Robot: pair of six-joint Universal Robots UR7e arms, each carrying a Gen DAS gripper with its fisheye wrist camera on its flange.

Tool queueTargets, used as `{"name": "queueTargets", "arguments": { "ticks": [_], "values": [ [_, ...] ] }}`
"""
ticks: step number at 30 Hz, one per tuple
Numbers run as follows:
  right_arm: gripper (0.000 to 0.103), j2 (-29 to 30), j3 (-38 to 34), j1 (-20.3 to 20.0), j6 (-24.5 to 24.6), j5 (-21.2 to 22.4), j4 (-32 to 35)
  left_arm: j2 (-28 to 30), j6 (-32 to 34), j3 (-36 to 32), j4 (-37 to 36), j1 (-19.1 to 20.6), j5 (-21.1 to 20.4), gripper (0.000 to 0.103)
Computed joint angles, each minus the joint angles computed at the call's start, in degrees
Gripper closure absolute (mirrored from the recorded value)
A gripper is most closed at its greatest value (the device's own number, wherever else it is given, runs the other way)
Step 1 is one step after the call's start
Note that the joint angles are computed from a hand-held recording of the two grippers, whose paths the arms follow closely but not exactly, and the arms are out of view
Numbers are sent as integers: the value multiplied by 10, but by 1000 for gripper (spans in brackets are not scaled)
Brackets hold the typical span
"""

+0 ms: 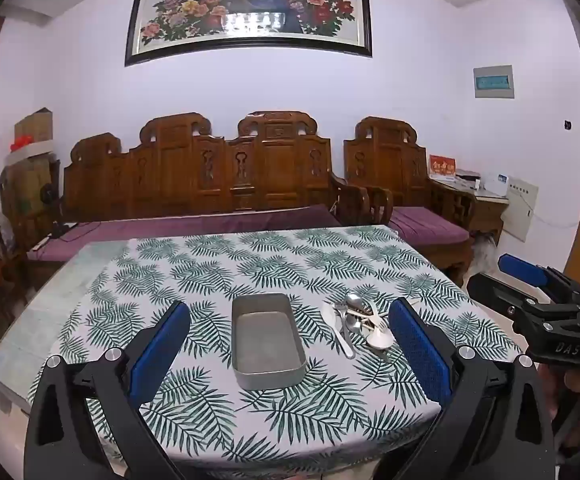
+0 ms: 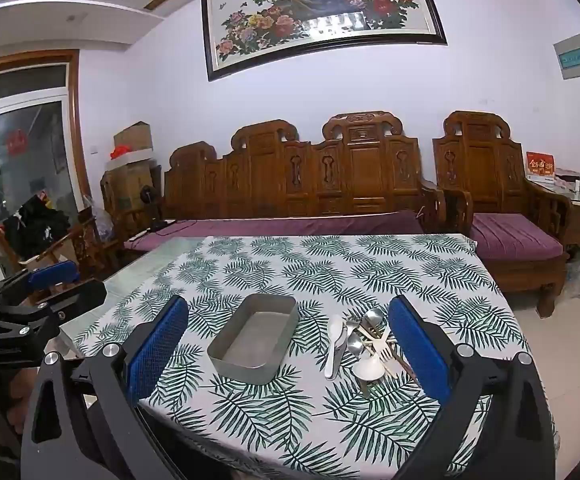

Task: Organize utensils

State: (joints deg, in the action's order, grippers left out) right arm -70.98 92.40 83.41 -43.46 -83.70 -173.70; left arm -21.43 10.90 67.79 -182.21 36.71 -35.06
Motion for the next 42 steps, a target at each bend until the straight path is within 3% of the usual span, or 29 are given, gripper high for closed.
{"name": "queueTargets", "arguments": {
  "ticks": [42],
  "values": [
    [3,-5,8,0,3,3,-3,0,5,-4,-5,-3,-4,7]
  ]
}}
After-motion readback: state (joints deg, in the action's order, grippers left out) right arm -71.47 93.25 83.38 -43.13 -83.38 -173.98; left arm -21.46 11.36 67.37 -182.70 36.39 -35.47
